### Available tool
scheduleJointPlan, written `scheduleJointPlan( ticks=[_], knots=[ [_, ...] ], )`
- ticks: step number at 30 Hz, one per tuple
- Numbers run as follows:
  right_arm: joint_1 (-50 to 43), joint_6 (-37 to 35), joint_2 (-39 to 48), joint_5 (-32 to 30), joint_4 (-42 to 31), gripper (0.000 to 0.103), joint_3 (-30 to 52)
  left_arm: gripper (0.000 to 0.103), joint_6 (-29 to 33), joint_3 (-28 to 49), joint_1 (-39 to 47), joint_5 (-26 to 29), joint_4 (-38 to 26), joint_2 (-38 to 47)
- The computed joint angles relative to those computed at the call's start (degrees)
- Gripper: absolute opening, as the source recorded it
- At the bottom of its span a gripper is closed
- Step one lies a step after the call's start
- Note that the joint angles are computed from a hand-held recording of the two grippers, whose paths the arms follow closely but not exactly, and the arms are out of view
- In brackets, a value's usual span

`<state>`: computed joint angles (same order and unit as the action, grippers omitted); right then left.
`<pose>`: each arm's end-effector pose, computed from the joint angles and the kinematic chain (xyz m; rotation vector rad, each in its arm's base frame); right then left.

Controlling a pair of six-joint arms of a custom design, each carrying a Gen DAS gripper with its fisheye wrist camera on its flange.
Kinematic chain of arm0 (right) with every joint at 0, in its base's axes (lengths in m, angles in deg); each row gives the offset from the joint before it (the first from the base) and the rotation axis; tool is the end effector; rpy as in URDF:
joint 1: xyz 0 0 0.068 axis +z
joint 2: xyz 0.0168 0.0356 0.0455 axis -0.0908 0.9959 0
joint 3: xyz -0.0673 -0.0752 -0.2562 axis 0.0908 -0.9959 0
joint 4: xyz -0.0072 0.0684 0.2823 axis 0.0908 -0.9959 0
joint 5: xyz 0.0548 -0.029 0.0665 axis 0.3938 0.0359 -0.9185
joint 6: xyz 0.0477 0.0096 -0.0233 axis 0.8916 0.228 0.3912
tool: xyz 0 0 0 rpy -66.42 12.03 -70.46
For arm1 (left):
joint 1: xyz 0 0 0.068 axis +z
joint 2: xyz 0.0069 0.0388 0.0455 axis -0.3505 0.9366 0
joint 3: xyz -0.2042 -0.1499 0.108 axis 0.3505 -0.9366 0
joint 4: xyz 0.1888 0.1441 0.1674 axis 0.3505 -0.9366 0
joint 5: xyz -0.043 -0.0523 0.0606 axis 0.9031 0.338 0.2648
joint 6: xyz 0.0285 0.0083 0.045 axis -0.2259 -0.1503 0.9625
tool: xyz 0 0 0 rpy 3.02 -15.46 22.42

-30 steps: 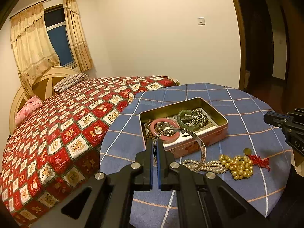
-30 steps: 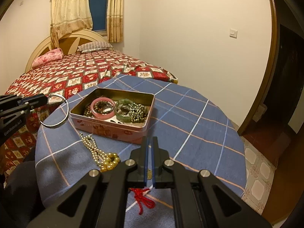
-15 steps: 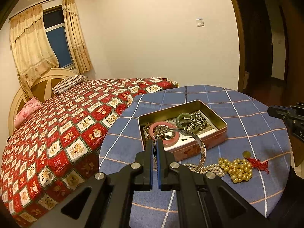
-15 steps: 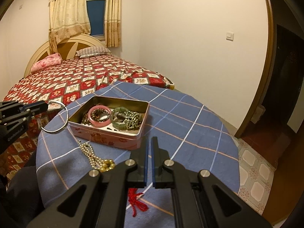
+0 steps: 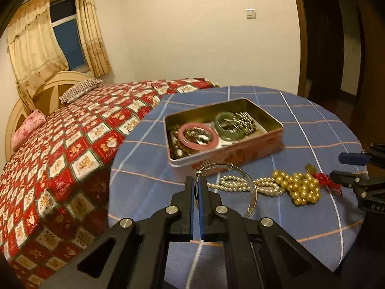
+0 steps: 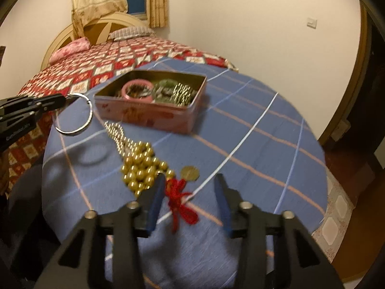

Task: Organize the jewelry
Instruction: 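Carry the silver bangle and red tassel pendant over the tin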

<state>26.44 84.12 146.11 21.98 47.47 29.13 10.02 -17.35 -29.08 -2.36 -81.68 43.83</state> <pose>0.2304 0.1323 0.1617 -0.3141 2.3291 0.0810 0.2591 -0.0398 0.1751 0.4054 2.1880 0.0089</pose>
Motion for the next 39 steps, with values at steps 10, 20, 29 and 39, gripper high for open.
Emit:
scheduleJointPlan(
  ticks=[10, 20, 29, 39],
  knots=[
    [0.2, -1.7, 5.7, -2.6, -0.7, 0.014, 1.2, 0.002, -0.1, -0.2, -0.8, -0.3, 0.2, 0.2],
    [0.0, -3.5, 0.4, 1.2, -0.9, 0.007, 3.1, 0.002, 1.2, 4.4, 1.1, 1.5, -0.6, 1.1],
    [0.1, -7.7, 5.4, 1.3, -0.4, 0.007, 13.3, 0.002, 3.2, 13.2, 2.1, 0.6, 0.4, 7.7],
    [-1.9, -9.4, 17.2, -0.5, 2.8, 0.007, 24.2, 0.002, 1.7, 23.5, 2.6, -1.3, 1.2, 19.3]
  ],
)
